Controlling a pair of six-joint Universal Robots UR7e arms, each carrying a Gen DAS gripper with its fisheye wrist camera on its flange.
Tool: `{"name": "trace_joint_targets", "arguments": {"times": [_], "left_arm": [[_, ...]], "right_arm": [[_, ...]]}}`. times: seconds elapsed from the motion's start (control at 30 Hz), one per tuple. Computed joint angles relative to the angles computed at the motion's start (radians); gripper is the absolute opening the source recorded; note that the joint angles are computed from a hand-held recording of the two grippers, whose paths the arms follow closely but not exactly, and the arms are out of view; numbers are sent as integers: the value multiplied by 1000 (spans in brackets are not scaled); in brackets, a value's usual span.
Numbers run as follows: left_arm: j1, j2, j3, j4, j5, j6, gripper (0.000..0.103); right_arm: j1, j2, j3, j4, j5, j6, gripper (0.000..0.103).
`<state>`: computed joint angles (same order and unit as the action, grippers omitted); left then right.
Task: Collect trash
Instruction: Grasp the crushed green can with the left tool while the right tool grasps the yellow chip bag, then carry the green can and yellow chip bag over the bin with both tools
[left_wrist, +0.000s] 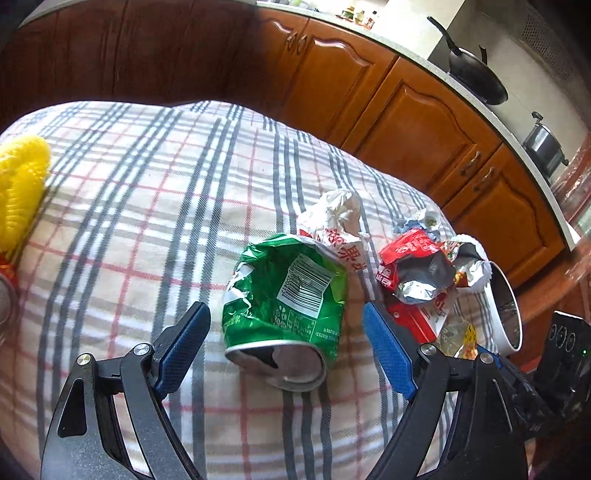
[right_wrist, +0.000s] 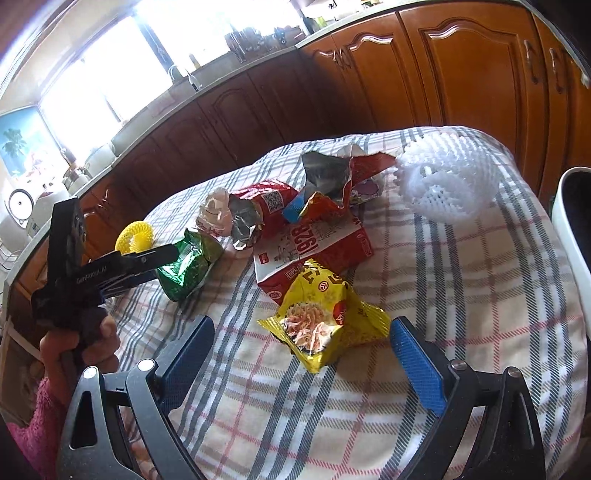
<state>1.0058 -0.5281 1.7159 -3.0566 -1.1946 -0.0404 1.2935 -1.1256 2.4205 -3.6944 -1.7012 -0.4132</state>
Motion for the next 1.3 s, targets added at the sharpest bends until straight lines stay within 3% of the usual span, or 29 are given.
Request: {"name": "trace_joint_targets", "arguments": {"times": [0.1,0.17,0.2,0.27,0.3,0.43,0.77,1.0,1.3], "left_arm": [[-1,12,-7,-3,-4,20,84],[-12,18,2,-35,12,47,64],[-17,19,7,-44,17,55,56],[-23,19,18,-60,20,61,51],[-29,18,28,-78,28,67,51],[-58,-1,93,-126,29,83,50],[-158,-38,235,-198,-34,85,50],[-211,-1,222,-185,-83,96,50],[-252,45,196,-157,-96,100,50]], "right_arm": [[-1,12,-16,15,-13,5,88],[-2,14,-23,31,-17,10,66],[-5,13,-22,33,-16,11,63],[-7,12,-14,15,-15,3,46],[-6,7,-10,13,-15,0,44],[-3,-3,18,-16,-27,-15,44],[-68,-114,138,-93,45,-26,44],[-106,-192,190,-129,50,-22,42],[-209,-265,242,-146,125,-31,42]]}}
